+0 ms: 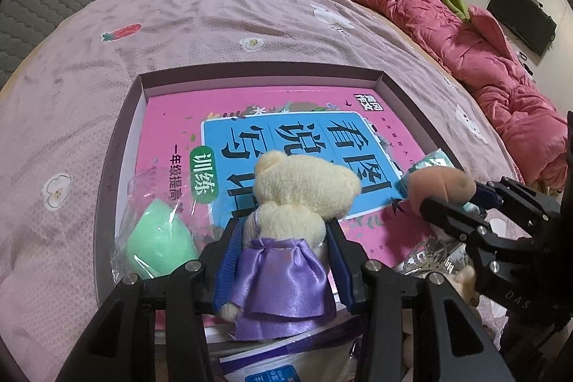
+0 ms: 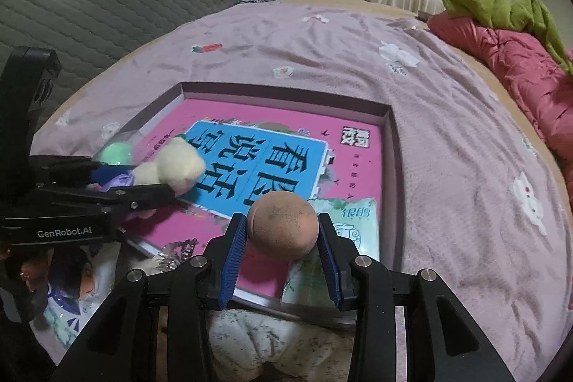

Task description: Organize soft objects

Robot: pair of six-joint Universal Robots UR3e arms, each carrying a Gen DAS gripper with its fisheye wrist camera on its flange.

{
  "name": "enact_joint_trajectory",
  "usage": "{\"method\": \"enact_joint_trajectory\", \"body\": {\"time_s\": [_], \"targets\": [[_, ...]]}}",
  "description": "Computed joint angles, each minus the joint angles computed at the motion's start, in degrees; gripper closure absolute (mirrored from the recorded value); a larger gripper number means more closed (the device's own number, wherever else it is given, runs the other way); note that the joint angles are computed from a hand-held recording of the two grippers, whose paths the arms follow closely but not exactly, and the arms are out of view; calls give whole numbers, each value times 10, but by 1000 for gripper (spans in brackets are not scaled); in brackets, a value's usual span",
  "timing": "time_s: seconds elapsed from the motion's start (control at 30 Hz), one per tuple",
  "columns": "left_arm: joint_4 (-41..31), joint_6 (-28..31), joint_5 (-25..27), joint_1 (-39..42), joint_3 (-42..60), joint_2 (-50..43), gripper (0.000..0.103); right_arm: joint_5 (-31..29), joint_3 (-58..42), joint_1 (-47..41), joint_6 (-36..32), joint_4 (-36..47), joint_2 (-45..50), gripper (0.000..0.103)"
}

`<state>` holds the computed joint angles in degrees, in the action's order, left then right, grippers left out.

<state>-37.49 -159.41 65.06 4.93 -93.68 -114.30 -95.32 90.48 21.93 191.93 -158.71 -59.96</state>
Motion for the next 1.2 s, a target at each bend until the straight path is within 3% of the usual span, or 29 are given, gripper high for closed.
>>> {"method": "enact_joint_trajectory", "body": {"time_s": [0.27, 0.53, 1.0, 1.2], "targets": [[-5, 2, 2, -2, 3, -2, 56, 84, 10, -17, 6, -8, 3, 61], [-2, 2, 2, -2, 3, -5, 56, 20, -24, 5, -4, 46, 8, 61], [1, 2, -1, -2, 3, -8, 55, 33, -10, -3, -4, 52, -10, 61], [2, 6, -5, -1, 3, -8, 54, 36, 8, -7, 0, 24, -25, 52]]}}
